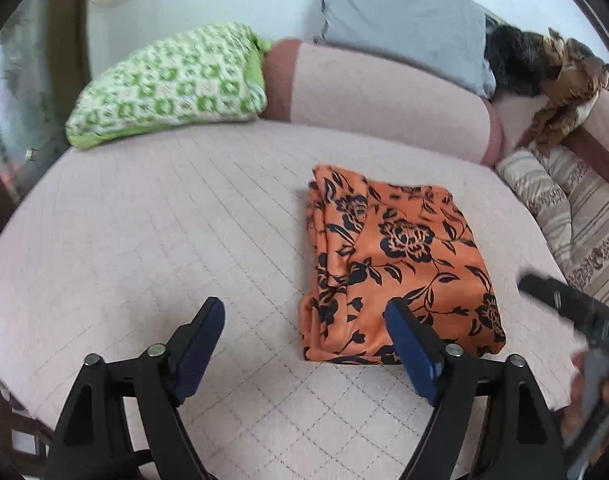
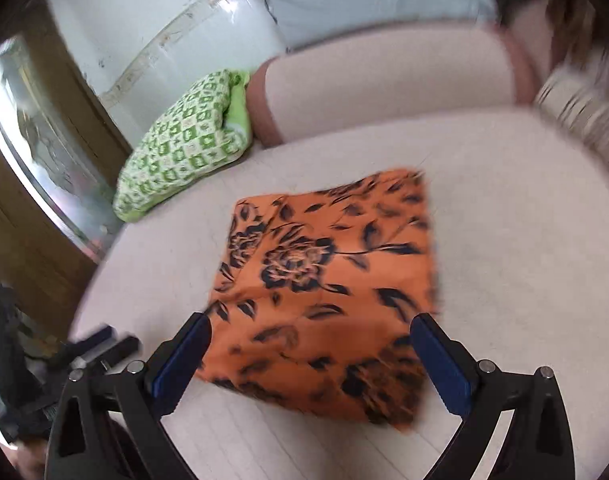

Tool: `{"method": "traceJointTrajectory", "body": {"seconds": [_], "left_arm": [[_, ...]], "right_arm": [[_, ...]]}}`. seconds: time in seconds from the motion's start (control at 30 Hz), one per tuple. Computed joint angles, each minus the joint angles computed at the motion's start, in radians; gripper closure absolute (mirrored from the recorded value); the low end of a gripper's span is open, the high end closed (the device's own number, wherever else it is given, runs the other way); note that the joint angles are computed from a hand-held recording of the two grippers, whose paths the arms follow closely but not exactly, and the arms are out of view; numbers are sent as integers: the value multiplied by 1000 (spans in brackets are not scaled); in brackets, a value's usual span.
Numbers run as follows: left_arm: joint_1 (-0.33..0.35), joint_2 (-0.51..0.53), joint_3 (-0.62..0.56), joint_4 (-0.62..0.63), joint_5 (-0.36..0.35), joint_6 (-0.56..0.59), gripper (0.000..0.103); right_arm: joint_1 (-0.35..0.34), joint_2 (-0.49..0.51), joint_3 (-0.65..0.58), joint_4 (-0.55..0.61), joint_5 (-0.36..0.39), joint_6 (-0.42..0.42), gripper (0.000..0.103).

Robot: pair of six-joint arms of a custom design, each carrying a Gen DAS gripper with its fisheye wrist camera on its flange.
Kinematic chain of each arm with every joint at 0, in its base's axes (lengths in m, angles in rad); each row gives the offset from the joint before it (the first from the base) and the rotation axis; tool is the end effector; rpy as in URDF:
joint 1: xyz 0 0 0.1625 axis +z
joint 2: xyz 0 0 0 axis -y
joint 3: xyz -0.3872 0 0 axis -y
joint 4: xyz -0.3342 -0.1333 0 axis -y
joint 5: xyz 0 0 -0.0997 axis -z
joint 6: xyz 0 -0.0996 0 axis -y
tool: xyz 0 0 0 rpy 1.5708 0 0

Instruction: Fold small clothes

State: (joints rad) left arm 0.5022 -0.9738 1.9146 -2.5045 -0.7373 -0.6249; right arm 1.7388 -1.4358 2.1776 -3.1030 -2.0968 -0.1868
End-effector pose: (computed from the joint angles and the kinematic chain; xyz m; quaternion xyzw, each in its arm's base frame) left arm -0.3507 -0.4288 0.1450 0.2026 0.8917 -0.3011 0.2706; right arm 0.1540 -0.4099 0.3306 0.0587 -0.8949 0.3695 0.2434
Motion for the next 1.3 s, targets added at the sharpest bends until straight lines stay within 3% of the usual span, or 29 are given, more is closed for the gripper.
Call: {"method": "traceJointTrajectory", "body": {"seconds": [0.07,0.13,0.27,0.33,0.57,0.8,0.93,1.3], "left_arm": [[-27,-18,20,23,23,-38,15],[-49,-32,31,72,40,-93,13],[-74,-49,32,169,45,-186,13],[-86,-53,33,184,40,-198,13],[-134,-60,24,190,56,-171,13],[-141,-44,-2,201,41,-158,12],[-139,-30,-21,227,57,-170,2],[-110,4,-60,207,34,-125,0]], "right_arm": [[50,-17,44,-7,-138,-7,2],[72,-48,103,2,-224,12,2],[107,-125,183,86,-291,80,2],[138,-122,203,67,-321,76,2],[250,-55,161,-25,-436,-21,1],[259,-36,136,-42,-463,-36,1],[245,-24,132,-38,-467,-29,1],[224,-8,115,-33,-444,-35,1]]}}
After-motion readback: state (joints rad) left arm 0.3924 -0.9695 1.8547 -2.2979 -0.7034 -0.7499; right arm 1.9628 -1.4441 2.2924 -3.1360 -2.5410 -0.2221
